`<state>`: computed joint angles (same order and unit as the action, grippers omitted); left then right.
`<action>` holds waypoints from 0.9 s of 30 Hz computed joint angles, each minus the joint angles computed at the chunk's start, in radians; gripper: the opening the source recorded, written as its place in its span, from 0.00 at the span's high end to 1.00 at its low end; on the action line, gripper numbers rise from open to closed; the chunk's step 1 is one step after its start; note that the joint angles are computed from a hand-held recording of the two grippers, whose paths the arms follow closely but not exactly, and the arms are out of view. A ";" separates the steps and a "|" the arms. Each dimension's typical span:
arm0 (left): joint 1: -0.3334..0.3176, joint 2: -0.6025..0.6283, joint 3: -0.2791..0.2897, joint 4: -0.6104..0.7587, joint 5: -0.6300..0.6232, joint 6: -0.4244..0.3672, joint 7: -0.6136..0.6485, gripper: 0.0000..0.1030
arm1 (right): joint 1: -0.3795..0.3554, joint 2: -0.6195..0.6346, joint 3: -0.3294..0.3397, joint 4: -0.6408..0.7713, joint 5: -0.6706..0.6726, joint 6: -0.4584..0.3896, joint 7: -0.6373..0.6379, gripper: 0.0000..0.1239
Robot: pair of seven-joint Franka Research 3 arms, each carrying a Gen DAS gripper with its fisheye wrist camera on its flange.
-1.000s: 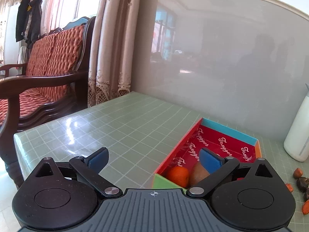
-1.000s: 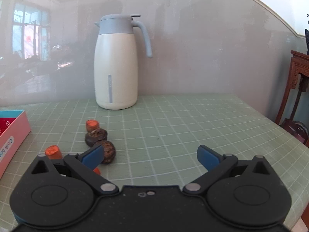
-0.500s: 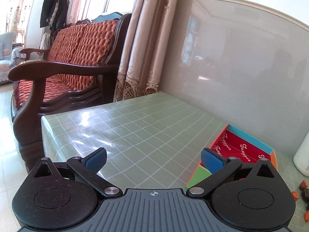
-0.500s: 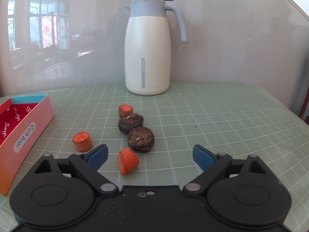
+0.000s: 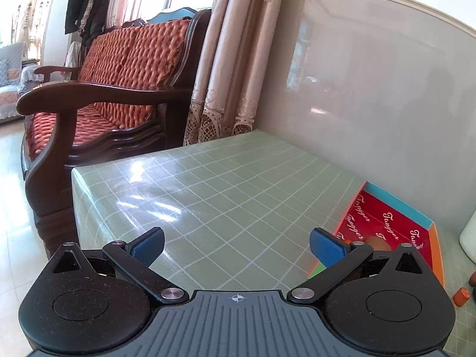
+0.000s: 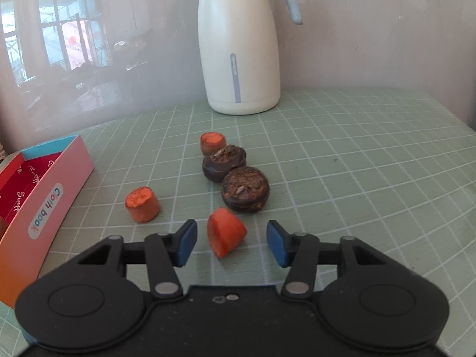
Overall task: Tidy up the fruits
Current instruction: 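Close the right gripper on an orange carrot chunk, then carry the carrot chunk in the right gripper into the red box and release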
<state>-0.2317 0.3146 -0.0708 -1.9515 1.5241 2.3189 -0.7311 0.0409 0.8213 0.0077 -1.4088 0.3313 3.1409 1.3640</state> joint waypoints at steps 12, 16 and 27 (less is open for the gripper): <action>-0.003 0.004 0.001 0.005 -0.012 -0.002 0.015 0.00 | -0.082 0.006 0.128 0.003 0.009 -0.003 -0.129 0.80; -0.007 0.004 0.001 0.005 -0.014 -0.012 0.018 0.00 | -0.108 -0.004 0.171 -0.017 0.022 0.022 -0.183 0.80; -0.008 -0.007 -0.001 -0.014 -0.016 -0.041 0.005 0.00 | -0.212 -0.023 0.346 -0.079 -0.002 0.118 -0.302 0.80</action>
